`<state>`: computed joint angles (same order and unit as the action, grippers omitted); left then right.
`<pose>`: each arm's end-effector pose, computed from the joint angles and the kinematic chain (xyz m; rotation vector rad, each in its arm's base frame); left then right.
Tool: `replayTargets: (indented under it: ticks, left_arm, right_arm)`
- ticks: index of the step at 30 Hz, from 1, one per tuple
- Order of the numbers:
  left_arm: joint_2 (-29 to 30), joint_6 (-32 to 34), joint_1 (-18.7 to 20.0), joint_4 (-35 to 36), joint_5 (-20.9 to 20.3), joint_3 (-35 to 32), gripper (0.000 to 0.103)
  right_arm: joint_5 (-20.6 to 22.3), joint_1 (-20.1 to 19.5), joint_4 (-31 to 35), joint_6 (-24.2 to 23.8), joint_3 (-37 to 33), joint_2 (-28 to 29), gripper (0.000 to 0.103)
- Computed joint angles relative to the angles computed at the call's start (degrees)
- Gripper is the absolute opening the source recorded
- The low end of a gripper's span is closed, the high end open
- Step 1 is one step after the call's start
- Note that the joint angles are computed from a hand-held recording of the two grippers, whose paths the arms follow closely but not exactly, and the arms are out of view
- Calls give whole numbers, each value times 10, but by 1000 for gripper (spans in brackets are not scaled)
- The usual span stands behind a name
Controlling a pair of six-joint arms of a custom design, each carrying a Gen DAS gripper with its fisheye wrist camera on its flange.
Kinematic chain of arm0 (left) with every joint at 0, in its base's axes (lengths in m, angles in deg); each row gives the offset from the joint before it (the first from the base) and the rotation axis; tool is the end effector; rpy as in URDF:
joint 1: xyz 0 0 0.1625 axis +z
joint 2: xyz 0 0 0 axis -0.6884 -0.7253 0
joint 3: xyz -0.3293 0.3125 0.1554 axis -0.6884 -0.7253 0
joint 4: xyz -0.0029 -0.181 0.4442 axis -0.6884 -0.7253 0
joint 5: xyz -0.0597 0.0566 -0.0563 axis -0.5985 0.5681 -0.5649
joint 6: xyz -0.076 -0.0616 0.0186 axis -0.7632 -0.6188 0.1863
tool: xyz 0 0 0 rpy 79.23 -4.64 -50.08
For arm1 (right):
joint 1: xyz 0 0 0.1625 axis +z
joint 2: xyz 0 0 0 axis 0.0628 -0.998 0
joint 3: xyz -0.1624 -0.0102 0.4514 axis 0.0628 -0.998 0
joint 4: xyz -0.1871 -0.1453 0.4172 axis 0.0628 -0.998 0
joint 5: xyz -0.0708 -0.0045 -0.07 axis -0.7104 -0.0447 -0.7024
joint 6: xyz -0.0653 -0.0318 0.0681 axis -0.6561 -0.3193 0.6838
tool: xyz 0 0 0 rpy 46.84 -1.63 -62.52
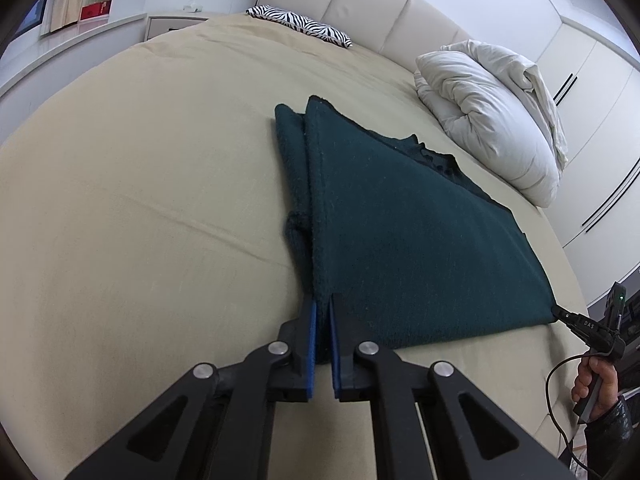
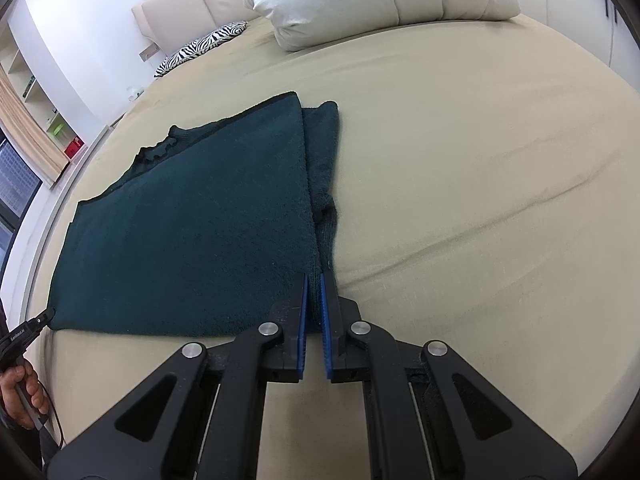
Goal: Fold small clothes
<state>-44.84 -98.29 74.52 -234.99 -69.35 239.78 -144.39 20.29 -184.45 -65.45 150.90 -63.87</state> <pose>-0.1801 -0.3284 0.0595 0.4429 2.7028 -0.7134 -0.1412 -0.2447 0.3560 -0.1829 -2.3639 0.9818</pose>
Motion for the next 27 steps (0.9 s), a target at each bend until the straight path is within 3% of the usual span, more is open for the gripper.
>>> replayTargets:
  ticks: [6, 13, 27]
  left_arm:
    - [-2, -5, -2, -5, -5, 7, 6]
    - [0, -6, -2, -8, -7, 11, 6]
    - [-4, -12, 1, -13, -14, 15, 6]
  right_arm:
    - [0, 0, -1, 0, 1, 0, 5]
    - [25, -36, 25, -9, 5, -18, 5]
    - [30, -41, 21, -6, 6, -11, 5]
